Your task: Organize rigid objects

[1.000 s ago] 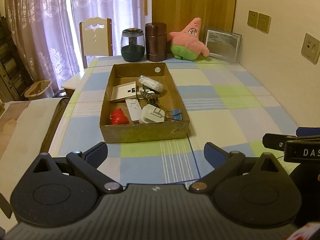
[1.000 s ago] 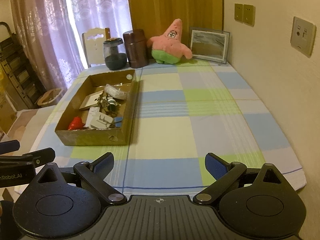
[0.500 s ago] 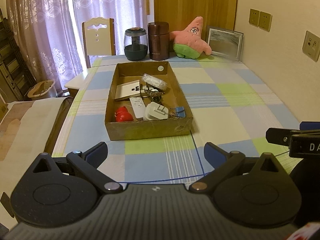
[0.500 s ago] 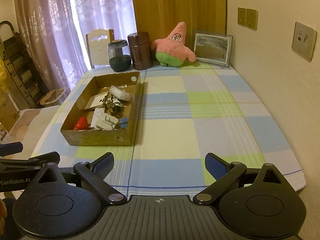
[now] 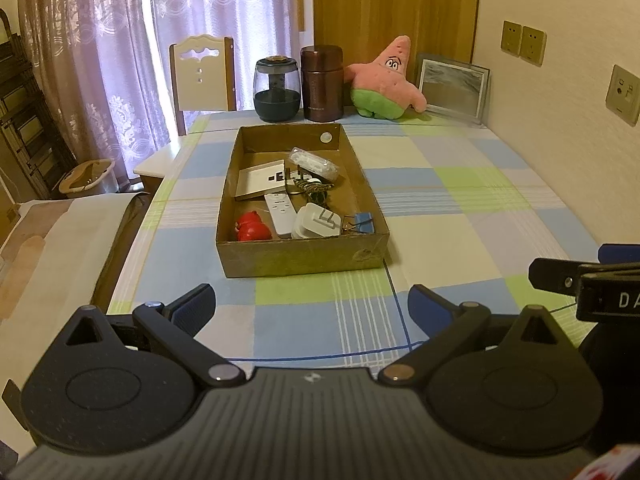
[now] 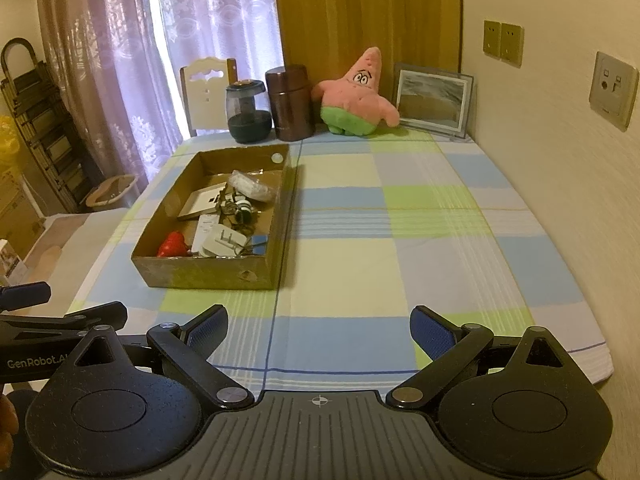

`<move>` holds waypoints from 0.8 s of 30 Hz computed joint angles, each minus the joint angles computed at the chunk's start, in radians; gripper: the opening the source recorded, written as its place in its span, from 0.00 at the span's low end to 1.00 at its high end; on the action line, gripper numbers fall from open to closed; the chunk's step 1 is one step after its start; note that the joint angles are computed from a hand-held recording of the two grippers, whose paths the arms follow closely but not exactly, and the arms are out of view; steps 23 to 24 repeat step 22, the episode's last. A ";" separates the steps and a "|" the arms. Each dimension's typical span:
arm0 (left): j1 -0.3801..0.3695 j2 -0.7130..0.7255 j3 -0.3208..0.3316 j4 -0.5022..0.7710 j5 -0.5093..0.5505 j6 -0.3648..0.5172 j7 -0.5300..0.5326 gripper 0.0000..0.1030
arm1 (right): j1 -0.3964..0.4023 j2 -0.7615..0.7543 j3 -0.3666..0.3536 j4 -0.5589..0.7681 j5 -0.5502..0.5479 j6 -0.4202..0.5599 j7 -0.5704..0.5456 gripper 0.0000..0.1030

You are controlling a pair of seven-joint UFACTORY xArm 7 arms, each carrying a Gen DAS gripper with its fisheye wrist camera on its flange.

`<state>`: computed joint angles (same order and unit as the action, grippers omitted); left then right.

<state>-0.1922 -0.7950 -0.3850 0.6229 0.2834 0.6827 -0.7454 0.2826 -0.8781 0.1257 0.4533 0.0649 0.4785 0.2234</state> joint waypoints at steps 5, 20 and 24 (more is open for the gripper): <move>-0.002 -0.004 -0.002 -0.001 0.001 0.007 -0.006 0.98 | 0.001 -0.001 0.001 0.000 -0.001 0.000 0.002 0.92; -0.006 -0.010 0.003 -0.006 -0.004 0.003 -0.009 0.98 | 0.007 -0.003 0.001 0.006 0.001 0.008 0.002 0.92; -0.005 -0.012 0.002 -0.006 -0.005 0.004 -0.011 0.98 | 0.006 -0.003 0.003 0.006 0.000 0.008 0.004 0.92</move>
